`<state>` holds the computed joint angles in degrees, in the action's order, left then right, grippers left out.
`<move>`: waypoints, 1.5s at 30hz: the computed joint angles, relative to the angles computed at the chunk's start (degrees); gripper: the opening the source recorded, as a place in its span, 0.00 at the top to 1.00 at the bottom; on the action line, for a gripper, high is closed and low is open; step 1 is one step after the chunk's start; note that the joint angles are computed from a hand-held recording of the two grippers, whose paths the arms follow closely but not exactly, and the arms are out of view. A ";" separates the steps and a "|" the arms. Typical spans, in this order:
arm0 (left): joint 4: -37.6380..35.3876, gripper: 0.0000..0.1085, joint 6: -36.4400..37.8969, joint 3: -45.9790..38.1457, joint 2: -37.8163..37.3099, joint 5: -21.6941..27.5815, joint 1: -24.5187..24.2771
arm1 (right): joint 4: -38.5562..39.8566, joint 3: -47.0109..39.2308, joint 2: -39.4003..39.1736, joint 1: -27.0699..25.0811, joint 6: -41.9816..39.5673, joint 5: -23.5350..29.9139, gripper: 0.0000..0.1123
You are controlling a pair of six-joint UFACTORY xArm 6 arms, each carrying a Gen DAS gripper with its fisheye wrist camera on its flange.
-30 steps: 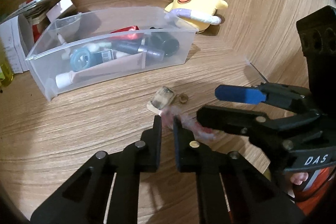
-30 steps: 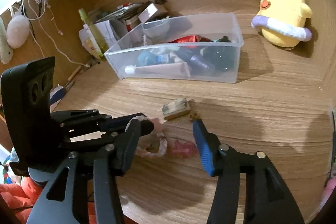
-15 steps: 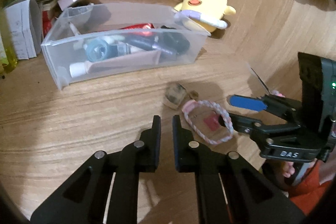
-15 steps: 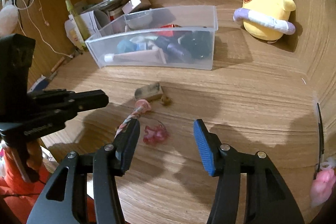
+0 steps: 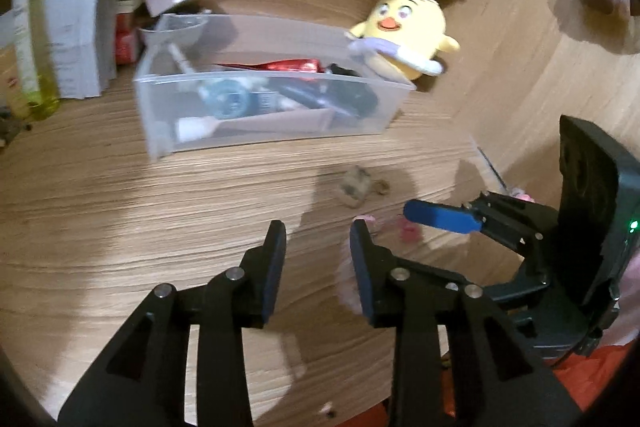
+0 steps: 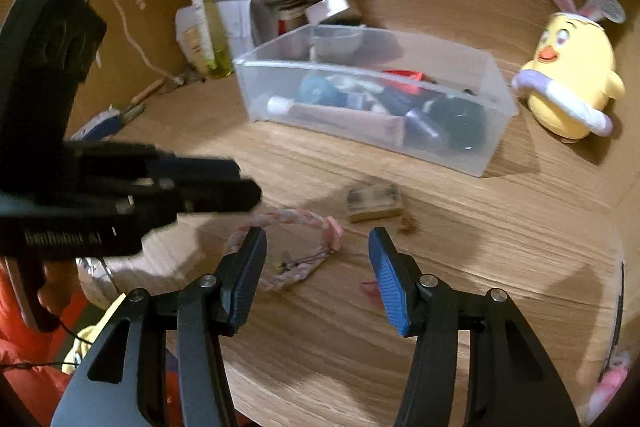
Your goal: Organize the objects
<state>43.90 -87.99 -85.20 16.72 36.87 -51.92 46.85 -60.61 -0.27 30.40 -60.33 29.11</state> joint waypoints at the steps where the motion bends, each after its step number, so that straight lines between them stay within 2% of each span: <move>1: 0.29 0.71 -0.40 0.92 -0.72 -0.14 0.03 | -0.47 -0.09 0.25 0.14 0.40 0.24 0.56; 5: 1.30 0.59 -1.11 2.57 -1.92 -0.18 -0.29 | -2.17 0.12 0.48 0.67 1.77 -0.04 0.56; 12: -2.89 0.59 6.70 -2.96 2.93 1.56 -0.38 | -3.74 1.79 -0.75 -0.46 3.97 -3.90 0.56; 18: -7.31 0.60 15.01 -8.87 7.50 3.79 -0.13 | -7.20 1.15 1.17 -2.68 9.13 -3.49 0.56; 22: -9.55 0.63 20.14 -13.29 10.46 6.66 -0.30 | -6.02 0.81 1.83 -2.91 8.86 -3.52 0.73; 25: -11.41 0.70 22.52 -15.23 12.05 7.03 0.00 | -5.74 1.31 1.85 -2.42 8.31 -5.24 0.81; 26: -11.72 0.76 22.83 -15.56 12.44 6.89 0.09 | -5.74 1.54 1.87 -2.18 8.25 -6.10 0.83; 30: -11.17 0.90 22.46 -15.32 12.67 6.39 0.02 | -4.90 2.61 1.43 -1.83 7.09 -9.03 0.84; 40: -7.28 0.91 17.75 -12.83 11.09 6.97 -0.37 | -3.46 1.78 0.49 -4.16 8.05 -9.62 0.84; 45: -3.68 0.91 12.94 -10.62 8.95 7.09 -0.43 | -0.76 1.12 -0.20 -4.74 6.33 -9.49 0.84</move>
